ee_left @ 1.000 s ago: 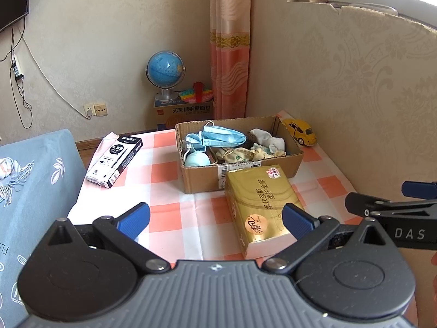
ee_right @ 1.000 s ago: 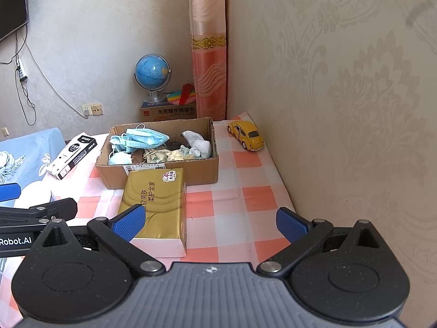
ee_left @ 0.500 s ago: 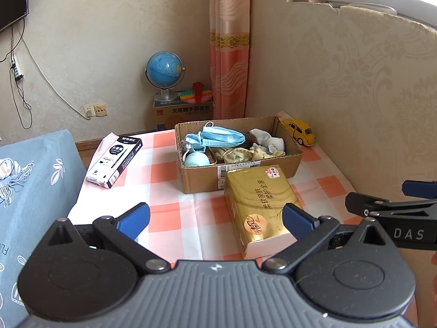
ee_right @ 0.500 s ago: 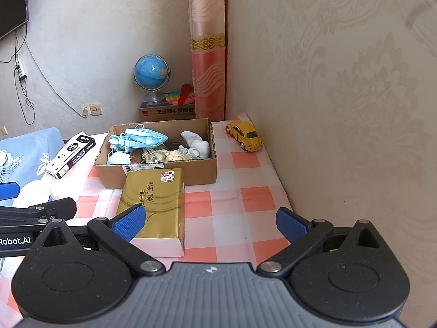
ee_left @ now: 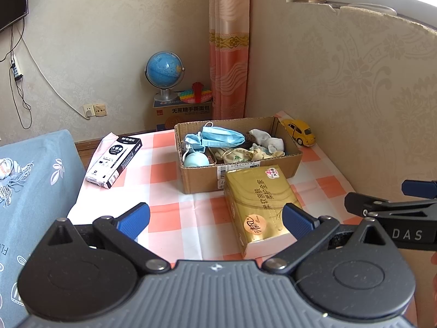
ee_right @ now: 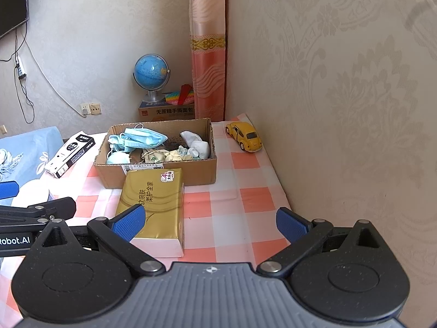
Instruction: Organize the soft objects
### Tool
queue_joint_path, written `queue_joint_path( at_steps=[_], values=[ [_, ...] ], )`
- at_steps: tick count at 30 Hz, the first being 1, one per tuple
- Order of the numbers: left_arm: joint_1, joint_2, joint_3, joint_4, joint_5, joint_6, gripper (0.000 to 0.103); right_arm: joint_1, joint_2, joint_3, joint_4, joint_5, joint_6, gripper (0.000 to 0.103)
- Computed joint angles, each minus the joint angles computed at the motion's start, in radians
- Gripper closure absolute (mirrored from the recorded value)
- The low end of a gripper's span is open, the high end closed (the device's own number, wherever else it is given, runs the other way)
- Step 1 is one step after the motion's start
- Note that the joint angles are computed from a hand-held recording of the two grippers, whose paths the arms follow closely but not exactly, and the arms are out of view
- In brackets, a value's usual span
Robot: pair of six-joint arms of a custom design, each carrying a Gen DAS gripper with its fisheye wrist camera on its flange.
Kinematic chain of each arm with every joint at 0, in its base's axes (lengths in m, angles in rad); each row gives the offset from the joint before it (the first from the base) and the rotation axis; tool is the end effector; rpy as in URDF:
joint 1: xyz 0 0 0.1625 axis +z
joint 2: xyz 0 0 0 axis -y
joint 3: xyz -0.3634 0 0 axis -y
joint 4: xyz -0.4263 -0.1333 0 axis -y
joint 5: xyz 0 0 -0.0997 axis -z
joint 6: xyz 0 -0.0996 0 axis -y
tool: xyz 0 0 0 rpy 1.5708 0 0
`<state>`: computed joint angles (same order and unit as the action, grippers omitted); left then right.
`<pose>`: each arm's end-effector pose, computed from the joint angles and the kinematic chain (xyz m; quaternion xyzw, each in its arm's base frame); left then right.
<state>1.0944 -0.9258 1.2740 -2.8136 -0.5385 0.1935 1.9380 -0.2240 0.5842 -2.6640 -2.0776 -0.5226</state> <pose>-0.1364 -0.7414 0.3532 0.0562 0.8108 -0.4352 0.3875 0.3972 -0.7961 0.0950 0.3079 -0.8545 0.3277 0.2603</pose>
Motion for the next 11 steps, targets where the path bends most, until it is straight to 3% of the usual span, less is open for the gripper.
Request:
queue_joint_path(
  at_steps=[11],
  values=[
    [-0.001, -0.001, 0.002, 0.000, -0.001, -0.002, 0.000, 0.001, 0.002, -0.005, 0.002, -0.004, -0.003, 0.000]
  ],
)
